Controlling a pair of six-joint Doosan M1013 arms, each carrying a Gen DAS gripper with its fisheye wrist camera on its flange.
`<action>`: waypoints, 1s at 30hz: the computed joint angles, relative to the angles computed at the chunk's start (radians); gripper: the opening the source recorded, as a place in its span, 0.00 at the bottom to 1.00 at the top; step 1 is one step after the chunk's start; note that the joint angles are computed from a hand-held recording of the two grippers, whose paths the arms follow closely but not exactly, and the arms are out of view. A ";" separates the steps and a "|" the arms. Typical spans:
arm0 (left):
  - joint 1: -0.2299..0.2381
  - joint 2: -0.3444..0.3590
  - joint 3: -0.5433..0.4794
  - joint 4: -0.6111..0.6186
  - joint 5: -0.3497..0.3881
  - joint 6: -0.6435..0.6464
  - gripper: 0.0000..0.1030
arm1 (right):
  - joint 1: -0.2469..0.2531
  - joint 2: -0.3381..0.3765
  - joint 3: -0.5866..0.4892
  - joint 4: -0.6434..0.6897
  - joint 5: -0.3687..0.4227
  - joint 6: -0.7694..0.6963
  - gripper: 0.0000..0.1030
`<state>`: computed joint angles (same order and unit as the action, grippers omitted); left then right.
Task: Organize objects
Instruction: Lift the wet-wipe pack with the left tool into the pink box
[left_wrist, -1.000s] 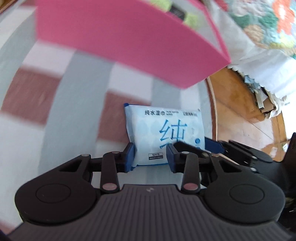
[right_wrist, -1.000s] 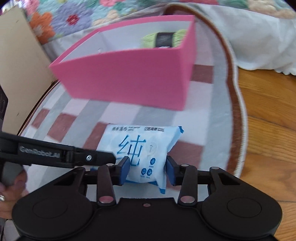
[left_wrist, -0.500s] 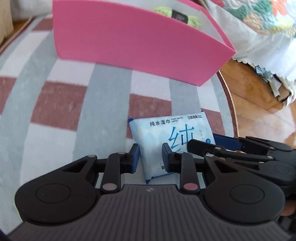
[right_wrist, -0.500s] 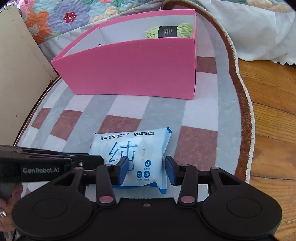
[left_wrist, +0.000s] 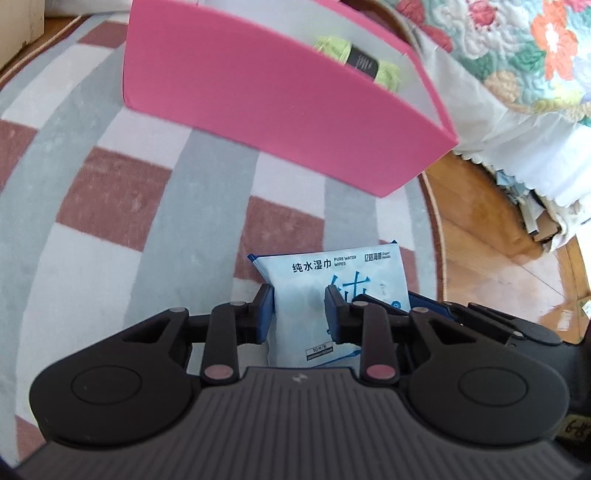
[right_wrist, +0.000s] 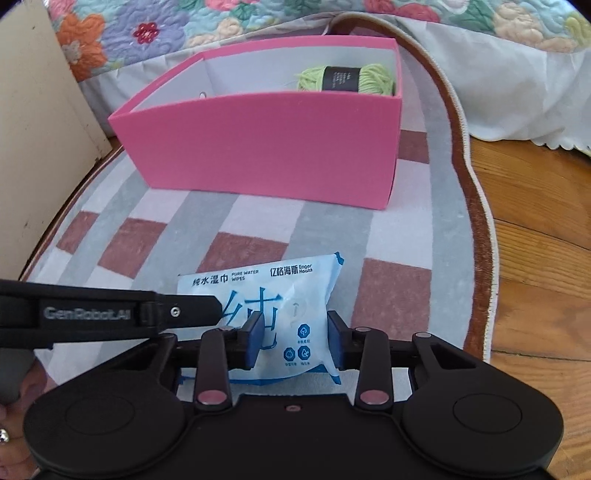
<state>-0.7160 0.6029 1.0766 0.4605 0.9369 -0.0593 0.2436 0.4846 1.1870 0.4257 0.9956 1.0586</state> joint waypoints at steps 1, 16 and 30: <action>-0.003 -0.002 -0.002 0.012 0.004 0.000 0.26 | 0.000 -0.002 -0.004 0.001 0.004 0.001 0.40; -0.036 -0.070 -0.005 0.075 0.017 0.061 0.26 | 0.001 -0.072 -0.009 0.017 0.087 -0.055 0.59; -0.072 -0.084 -0.093 0.144 0.133 0.107 0.26 | -0.013 -0.125 -0.022 0.107 0.075 -0.050 0.66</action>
<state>-0.7879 0.5192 0.9834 0.6049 1.0695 0.0480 0.2311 0.3598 1.1655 0.5331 1.0709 1.0083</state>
